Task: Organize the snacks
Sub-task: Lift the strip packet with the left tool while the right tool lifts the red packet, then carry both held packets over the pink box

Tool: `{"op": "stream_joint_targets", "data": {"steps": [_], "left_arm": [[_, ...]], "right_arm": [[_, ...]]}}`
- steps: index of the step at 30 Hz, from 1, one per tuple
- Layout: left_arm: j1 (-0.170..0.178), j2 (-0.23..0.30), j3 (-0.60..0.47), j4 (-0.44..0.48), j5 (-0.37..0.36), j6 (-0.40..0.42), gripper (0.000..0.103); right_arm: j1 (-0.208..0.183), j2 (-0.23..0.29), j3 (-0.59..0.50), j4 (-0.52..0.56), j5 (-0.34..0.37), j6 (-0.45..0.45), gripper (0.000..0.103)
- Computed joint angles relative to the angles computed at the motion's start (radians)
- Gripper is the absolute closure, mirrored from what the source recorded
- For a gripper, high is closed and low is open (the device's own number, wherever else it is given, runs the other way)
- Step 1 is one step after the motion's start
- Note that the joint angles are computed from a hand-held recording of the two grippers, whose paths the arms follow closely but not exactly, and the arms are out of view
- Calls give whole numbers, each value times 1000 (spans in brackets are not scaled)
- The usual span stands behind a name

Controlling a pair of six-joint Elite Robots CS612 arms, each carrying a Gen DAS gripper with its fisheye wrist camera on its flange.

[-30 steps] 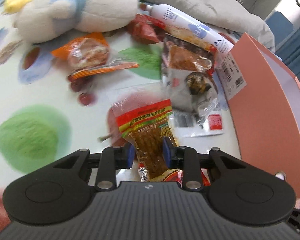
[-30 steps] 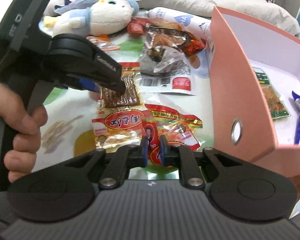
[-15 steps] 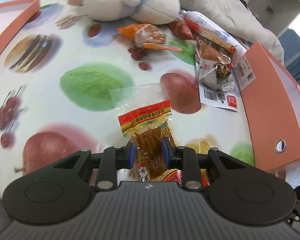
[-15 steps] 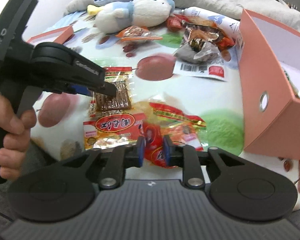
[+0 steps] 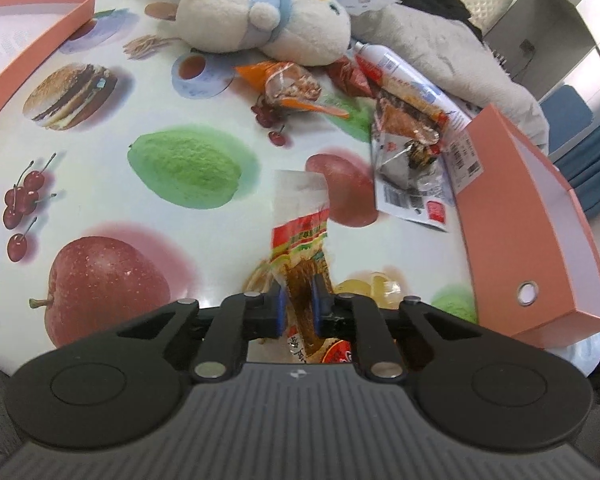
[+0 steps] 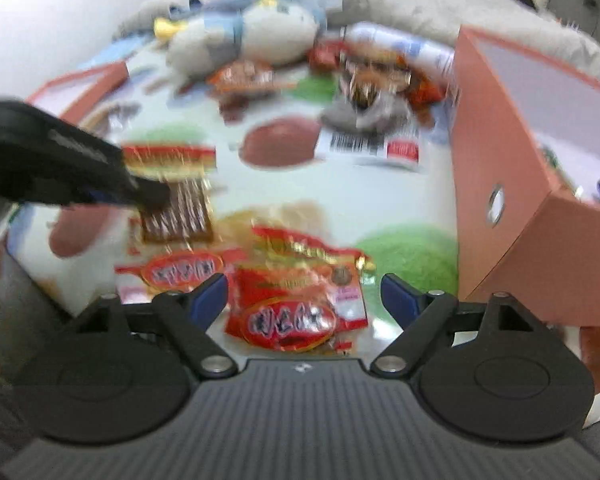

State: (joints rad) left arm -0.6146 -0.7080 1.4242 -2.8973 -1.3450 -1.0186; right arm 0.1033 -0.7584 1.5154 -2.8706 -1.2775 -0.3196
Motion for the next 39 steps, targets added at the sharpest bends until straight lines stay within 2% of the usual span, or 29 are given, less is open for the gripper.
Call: {"op": "stream_joint_targets", "data": {"steps": [4, 7, 9, 12, 15, 16, 17, 23, 30, 32, 39], "left_arm": [[-6, -5, 6, -35, 3, 7, 95], [-11, -9, 6, -39, 10, 17, 95], [-13, -11, 4, -40, 13, 22, 96], [-15, -11, -1, -39, 11, 25, 96], [-17, -11, -10, -34, 17, 34, 96], [-18, -11, -13, -31, 18, 38, 96], [-19, -11, -17, -28, 19, 44, 96], [-21, -13, -41, 0, 26, 76, 96], [-18, -21, -64, 25, 30, 89, 96], [-18, -25, -73, 35, 35, 101, 96], [-18, -28, -117, 69, 51, 155, 96]], "right_arm": [[3, 18, -5, 6, -14, 9, 15], [4, 21, 8, -29, -13, -30, 15], [2, 18, 8, -19, -6, -24, 22], [-1, 11, 6, -10, 2, -19, 43], [-6, 6, -1, 15, 14, -1, 48], [-7, 4, 0, 6, 13, 3, 68], [-6, 1, 1, 1, 2, 2, 80], [-20, -8, -10, 15, 25, 51, 88], [-32, -27, -16, 1, 47, 68, 91], [-36, -32, -20, 0, 56, 74, 95], [-43, -42, -43, -23, 64, 86, 96]]}}
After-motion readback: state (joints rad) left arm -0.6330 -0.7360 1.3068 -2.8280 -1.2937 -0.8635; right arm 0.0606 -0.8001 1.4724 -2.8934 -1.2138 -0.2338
